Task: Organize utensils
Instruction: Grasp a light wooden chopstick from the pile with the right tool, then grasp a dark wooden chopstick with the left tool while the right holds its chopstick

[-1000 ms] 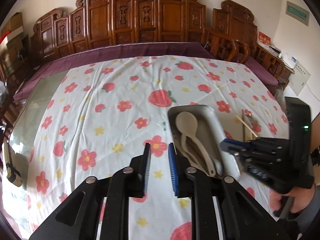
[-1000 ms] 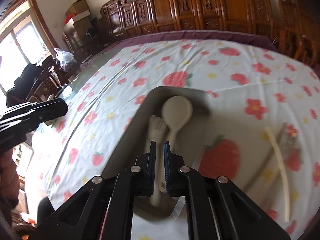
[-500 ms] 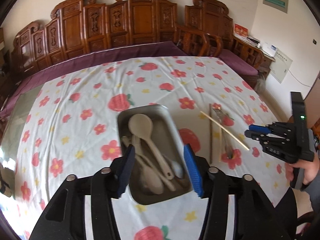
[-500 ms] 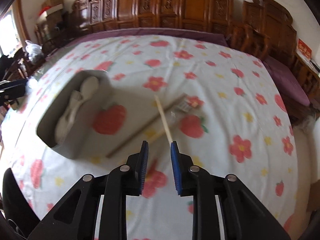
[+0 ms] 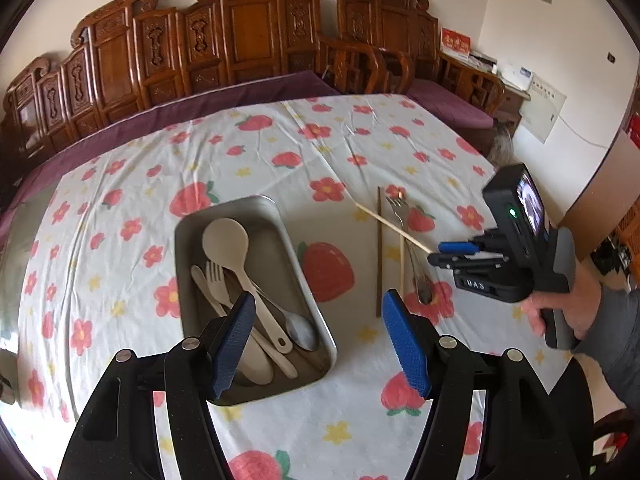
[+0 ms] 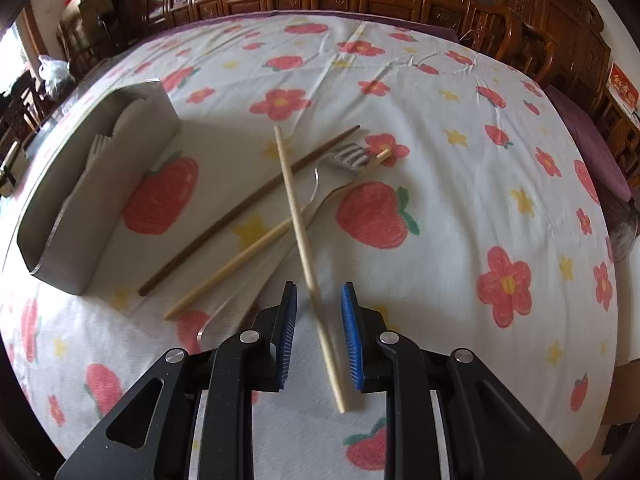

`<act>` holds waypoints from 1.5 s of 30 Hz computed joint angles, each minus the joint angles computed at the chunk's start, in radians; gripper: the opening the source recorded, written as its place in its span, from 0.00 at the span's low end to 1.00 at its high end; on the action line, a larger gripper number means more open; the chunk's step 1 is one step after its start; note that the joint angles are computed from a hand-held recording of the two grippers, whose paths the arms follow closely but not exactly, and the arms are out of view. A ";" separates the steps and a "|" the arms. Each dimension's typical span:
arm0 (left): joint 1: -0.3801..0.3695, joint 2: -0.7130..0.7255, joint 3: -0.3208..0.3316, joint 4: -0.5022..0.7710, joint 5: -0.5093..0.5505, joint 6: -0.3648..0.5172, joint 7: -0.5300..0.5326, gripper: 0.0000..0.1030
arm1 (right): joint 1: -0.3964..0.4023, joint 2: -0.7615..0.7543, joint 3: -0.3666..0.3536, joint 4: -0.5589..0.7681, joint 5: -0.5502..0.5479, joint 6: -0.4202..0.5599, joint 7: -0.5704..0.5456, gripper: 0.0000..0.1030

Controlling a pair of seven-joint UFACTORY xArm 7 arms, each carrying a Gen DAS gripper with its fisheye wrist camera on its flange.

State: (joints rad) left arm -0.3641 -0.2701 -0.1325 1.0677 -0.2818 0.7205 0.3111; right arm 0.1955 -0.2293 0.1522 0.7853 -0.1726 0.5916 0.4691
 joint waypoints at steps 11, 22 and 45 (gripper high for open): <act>-0.026 0.031 -0.027 -0.009 0.007 0.000 -0.025 0.61 | 0.017 -0.027 0.003 -0.031 -0.008 -0.021 -0.060 0.06; -0.054 0.113 -0.068 0.033 0.067 -0.006 -0.085 0.61 | 0.002 -0.287 0.010 -0.200 0.092 -0.039 0.006 0.06; -0.126 0.456 -0.092 0.328 0.302 0.084 -0.262 0.36 | 0.023 -0.501 0.008 -0.388 0.175 -0.013 0.090 0.06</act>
